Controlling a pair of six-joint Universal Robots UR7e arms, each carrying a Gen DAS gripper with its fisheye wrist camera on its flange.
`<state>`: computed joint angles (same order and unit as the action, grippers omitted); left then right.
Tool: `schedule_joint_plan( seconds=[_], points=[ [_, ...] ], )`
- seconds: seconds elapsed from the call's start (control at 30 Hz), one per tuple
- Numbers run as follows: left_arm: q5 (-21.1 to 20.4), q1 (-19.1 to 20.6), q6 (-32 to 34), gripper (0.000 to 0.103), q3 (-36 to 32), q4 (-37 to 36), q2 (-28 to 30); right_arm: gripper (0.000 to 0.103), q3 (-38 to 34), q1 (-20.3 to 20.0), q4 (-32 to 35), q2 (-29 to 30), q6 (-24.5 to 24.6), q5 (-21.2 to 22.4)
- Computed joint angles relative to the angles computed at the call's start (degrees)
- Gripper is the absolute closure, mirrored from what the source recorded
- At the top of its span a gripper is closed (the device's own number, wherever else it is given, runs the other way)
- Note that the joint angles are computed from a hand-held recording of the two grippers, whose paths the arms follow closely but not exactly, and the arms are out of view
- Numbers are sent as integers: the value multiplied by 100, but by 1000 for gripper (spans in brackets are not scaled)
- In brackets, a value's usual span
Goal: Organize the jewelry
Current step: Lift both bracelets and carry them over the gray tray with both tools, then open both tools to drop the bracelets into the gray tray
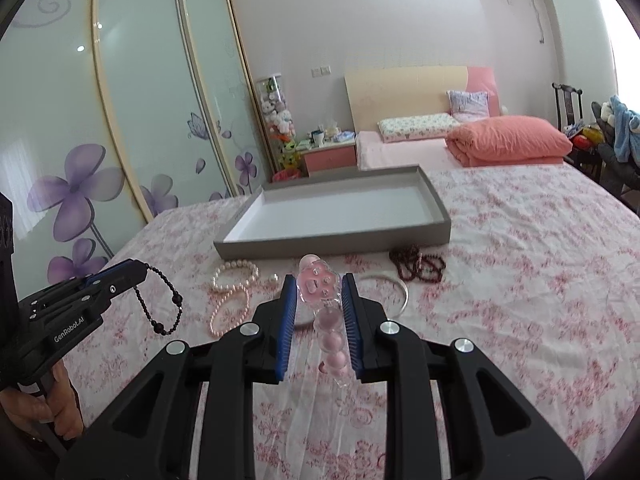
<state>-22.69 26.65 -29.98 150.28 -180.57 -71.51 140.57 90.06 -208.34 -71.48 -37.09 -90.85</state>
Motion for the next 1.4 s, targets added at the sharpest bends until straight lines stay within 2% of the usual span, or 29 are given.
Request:
schedule_joint_plan(
  seconds=[0.1,0.27,0.57,0.77,1.0,1.23,1.4],
  points=[
    [139,21,507,91,-150,-511,189,79,-80,65,-121,9,-28,38],
    [264,198,1658,91,-561,-1767,655,79,-315,187,-369,99,-135,76],
    [-80,977,3594,91,-1768,-3170,1318,79,-1179,360,-542,612,-164,-31],
    [-651,1605,3925,91,-2554,-2958,1523,79,-1972,393,-330,1148,-37,-229],
    [-1055,2279,4024,91,-3442,-2402,1948,79,-2886,409,182,1804,117,-531],
    [-1456,2748,4086,91,-4095,-2019,2286,79,-3524,470,588,2277,98,-756],
    [-1542,2964,3952,91,-4383,-1731,2407,79,-3801,484,1020,2456,259,-988]
  ],
)
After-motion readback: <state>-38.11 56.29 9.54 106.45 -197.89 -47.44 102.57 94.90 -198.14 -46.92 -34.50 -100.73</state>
